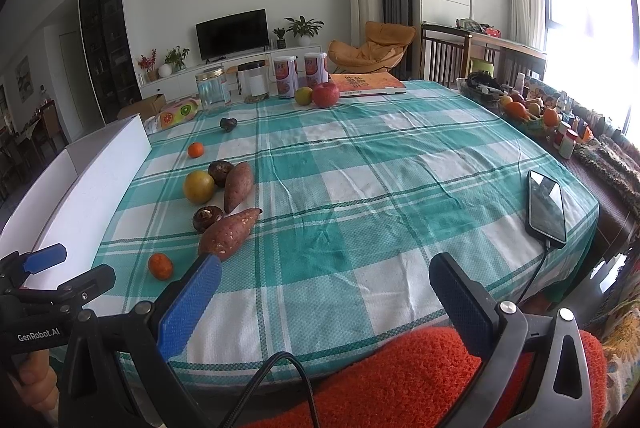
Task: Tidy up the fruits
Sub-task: 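Move both tools toward the fruit on the tablecloth, then grasp the small tangerine with the left gripper while the right gripper grasps a sweet potato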
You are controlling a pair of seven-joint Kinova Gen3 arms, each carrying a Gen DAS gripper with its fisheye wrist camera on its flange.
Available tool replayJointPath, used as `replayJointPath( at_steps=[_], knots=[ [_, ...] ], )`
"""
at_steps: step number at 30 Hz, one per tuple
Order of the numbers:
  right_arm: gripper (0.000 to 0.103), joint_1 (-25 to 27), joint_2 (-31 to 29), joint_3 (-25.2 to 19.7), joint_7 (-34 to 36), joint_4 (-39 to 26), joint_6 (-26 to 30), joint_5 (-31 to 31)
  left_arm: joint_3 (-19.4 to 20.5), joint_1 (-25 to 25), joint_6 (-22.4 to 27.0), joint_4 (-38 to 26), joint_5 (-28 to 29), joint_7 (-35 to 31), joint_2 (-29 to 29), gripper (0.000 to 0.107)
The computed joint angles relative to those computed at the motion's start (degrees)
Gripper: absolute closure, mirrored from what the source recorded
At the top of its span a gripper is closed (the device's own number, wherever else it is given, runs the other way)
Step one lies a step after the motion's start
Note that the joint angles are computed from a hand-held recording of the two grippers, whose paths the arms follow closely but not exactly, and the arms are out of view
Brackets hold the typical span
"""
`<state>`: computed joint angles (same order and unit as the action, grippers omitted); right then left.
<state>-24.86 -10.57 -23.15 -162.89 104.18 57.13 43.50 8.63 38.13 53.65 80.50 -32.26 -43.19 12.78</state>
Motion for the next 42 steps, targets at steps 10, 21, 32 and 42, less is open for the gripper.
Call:
replayJointPath(
  at_steps=[10,21,32,42],
  knots=[
    [0.000,-0.3,0.1,0.0,-0.4,0.2,0.0,0.0,0.0,-0.1,0.0,0.0,0.2,-0.1,0.0,0.006],
    [0.000,-0.8,0.3,0.0,-1.1,0.5,0.0,0.0,0.2,0.0,0.0,0.1,0.8,-0.1,-0.1,0.006],
    [0.000,-0.8,0.3,0.1,-0.9,0.5,-0.1,-0.1,1.2,-0.9,-0.4,-0.1,6.4,-3.8,1.5,0.006],
    [0.000,-0.9,0.4,0.3,0.0,0.2,0.0,-1.0,-1.3,0.1,2.8,-5.7,10.9,-8.4,9.2,0.006]
  ],
)
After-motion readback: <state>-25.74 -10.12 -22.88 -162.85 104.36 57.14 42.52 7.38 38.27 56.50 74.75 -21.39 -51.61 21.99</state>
